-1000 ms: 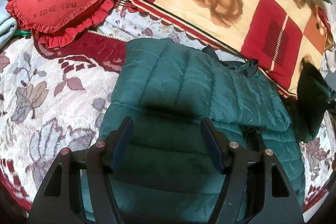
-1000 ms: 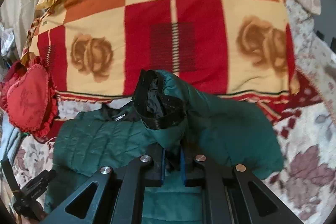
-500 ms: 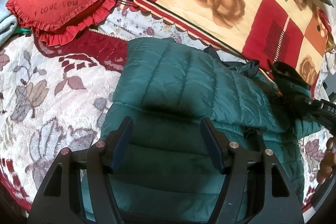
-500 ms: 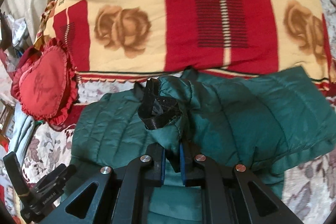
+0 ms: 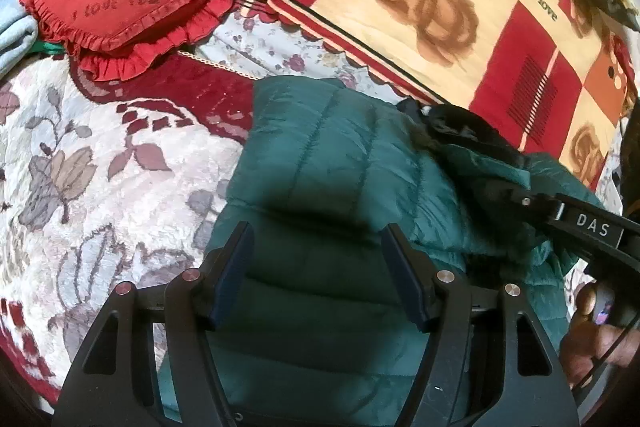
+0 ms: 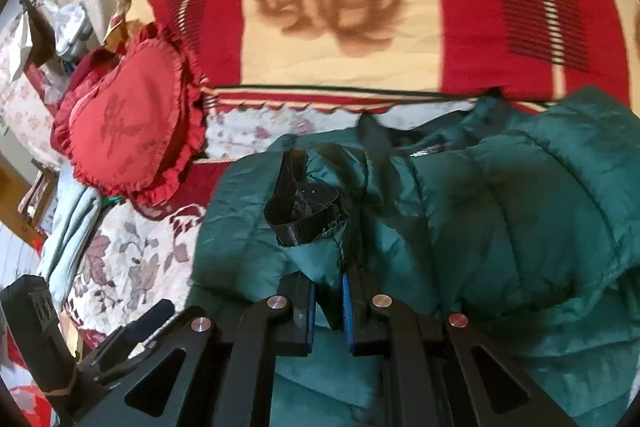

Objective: Fold large clothes
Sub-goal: 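Carry the sleeve with the right tool across the jacket front, then lay the sleeve cuff on the jacket and open the right tool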

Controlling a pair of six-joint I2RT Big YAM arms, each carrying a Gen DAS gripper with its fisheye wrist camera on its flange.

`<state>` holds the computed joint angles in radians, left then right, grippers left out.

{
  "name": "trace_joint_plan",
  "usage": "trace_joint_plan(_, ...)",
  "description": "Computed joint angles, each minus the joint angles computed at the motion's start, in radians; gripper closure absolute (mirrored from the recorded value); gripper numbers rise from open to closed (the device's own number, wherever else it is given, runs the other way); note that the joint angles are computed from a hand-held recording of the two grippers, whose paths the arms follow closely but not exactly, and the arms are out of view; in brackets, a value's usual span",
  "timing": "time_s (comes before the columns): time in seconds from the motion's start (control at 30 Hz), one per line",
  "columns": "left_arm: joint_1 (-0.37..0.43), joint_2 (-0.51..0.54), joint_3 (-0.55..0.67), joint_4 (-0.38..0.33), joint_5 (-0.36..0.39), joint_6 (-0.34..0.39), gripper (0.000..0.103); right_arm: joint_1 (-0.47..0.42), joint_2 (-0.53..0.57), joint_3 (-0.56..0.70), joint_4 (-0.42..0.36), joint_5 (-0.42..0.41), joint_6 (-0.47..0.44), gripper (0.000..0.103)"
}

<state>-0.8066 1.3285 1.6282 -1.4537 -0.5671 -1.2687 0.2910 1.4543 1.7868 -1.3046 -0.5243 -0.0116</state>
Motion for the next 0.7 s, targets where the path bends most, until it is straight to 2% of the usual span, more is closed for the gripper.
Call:
trace_joint_plan(0.17, 0.015, -0.02, -0.018, 0.005, 0.005, -0.011, 0.037, 0.034, 0.019, 0.01, -0.019, -0.049, 0.013, 0.093)
trace_joint_plan(0.3, 0.027, -0.034, -0.028, 0.007, 0.006, -0.024, 0.037, 0.056, 0.052, 0.023, -0.062, -0.094, -0.003, 0.093)
trace_joint_plan(0.4, 0.028, -0.038, -0.029, 0.006, 0.001, -0.026, 0.037, 0.054, 0.05, 0.011, -0.052, -0.106, 0.013, 0.087)
trace_joint_plan(0.43, 0.028, -0.038, -0.029, 0.005, -0.001, -0.027, 0.037, 0.046, 0.047, 0.007, -0.049, -0.126, 0.017, 0.079)
trace_joint_plan(0.47, 0.029, -0.039, -0.03, 0.005, -0.002, -0.029, 0.037, 0.039, 0.044, 0.01, -0.053, -0.141, 0.021, 0.061)
trace_joint_plan(0.53, 0.03, -0.04, -0.032, 0.01, -0.001, -0.031, 0.037, 0.015, 0.034, 0.01, -0.052, -0.177, 0.038, 0.042)
trace_joint_plan(0.7, 0.028, -0.048, -0.041, 0.049, 0.0, -0.027, 0.037, -0.064, 0.014, 0.039, -0.098, -0.234, 0.019, 0.041)
